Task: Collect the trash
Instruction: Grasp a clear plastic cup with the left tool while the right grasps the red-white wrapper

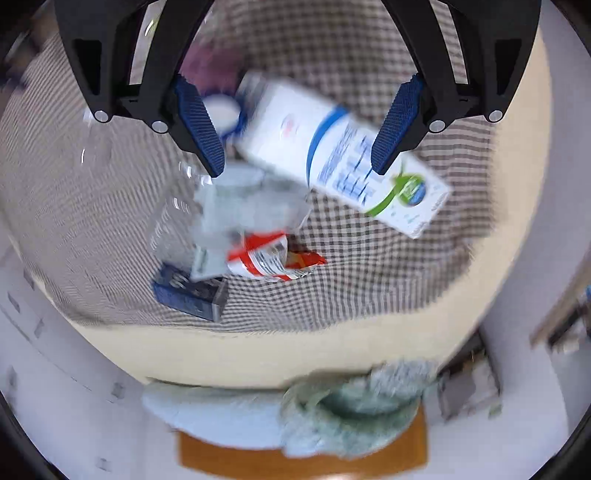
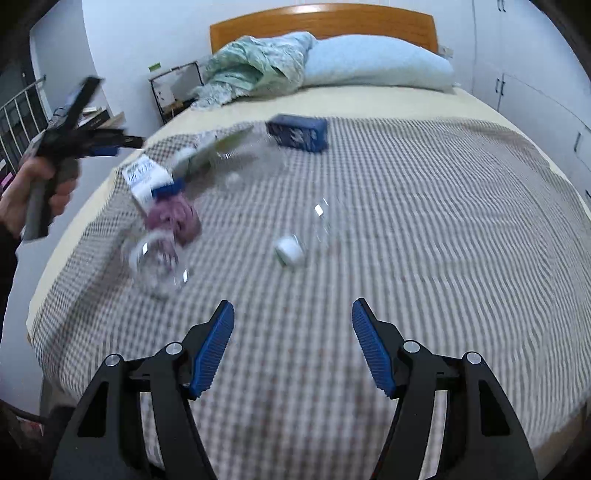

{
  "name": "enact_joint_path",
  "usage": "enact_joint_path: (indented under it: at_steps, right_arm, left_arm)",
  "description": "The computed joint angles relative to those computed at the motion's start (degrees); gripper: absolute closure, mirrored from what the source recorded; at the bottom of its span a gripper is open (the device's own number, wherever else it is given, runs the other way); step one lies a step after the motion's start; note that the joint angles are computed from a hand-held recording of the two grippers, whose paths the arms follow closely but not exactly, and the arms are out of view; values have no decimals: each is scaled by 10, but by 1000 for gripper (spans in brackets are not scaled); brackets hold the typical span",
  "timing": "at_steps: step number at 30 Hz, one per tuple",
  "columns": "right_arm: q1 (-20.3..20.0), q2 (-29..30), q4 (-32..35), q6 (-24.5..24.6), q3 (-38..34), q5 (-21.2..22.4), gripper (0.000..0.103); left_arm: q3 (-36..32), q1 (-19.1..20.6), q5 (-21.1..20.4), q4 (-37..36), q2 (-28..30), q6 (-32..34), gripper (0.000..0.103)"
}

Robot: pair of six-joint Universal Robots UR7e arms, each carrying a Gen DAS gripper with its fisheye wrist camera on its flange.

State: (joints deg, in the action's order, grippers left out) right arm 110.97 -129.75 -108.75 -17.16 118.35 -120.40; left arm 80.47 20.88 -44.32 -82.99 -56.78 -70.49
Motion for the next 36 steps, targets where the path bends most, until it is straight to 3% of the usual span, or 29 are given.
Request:
enact_joint_path:
  at_steps: [2, 5, 8, 10, 11, 12, 13, 16, 20, 23, 26, 29, 32, 34, 36]
  right_arm:
    - [4, 27, -35, -12, 5, 0, 39]
    - [12, 68, -69, -35, -1, -1, 39]
    - [22, 116, -109, -60, -19, 6, 39]
    - [27, 150, -132, -72, -39, 19, 39]
    - [30, 168, -142, -75, -50, 24, 39]
    - [35, 184, -151, -78, -60, 25, 39]
    - [40, 204, -162, -83, -71, 27, 39]
    - [62, 248, -201, -88, -89, 15, 39]
    - [77, 272, -220, -98, -93, 15, 39]
    - [76, 305, -223, -101, -112, 29, 39]
    - [54, 356, -179, -47, -155, 78, 39]
    - [47, 417, -158, -3, -198, 98, 39]
    - [41, 483, -130, 44, -233, 119, 39]
    - [37, 512, -109, 66, -242, 131, 39]
    - [40, 540, -104, 79, -244, 114, 39]
  left_arm:
    - [-15, 36, -34, -65, 10, 39, 25]
    - [-32, 72, -56, -90, 30, 31, 25]
    - [-48, 98, -95, -80, 51, 25, 25]
    - [-50, 102, -92, -67, 60, 7, 30]
    - [-50, 99, -76, -58, 64, 7, 37]
    - [-50, 100, -79, -59, 66, 13, 68]
    - [-44, 104, -98, -73, 63, 17, 86]
    - [12, 90, -78, -157, 28, 38, 95]
    - [90, 51, -51, -235, -43, 27, 97]
    - [169, 6, 1, -309, -106, -19, 97]
    - [241, -35, 39, -359, -163, -85, 97]
    - [265, -55, 74, -316, -206, -155, 97]
    - [255, -70, 109, -221, -229, -213, 97]
    - [253, -73, 121, -196, -242, -220, 98]
    - [247, -71, 126, -180, -244, -214, 98]
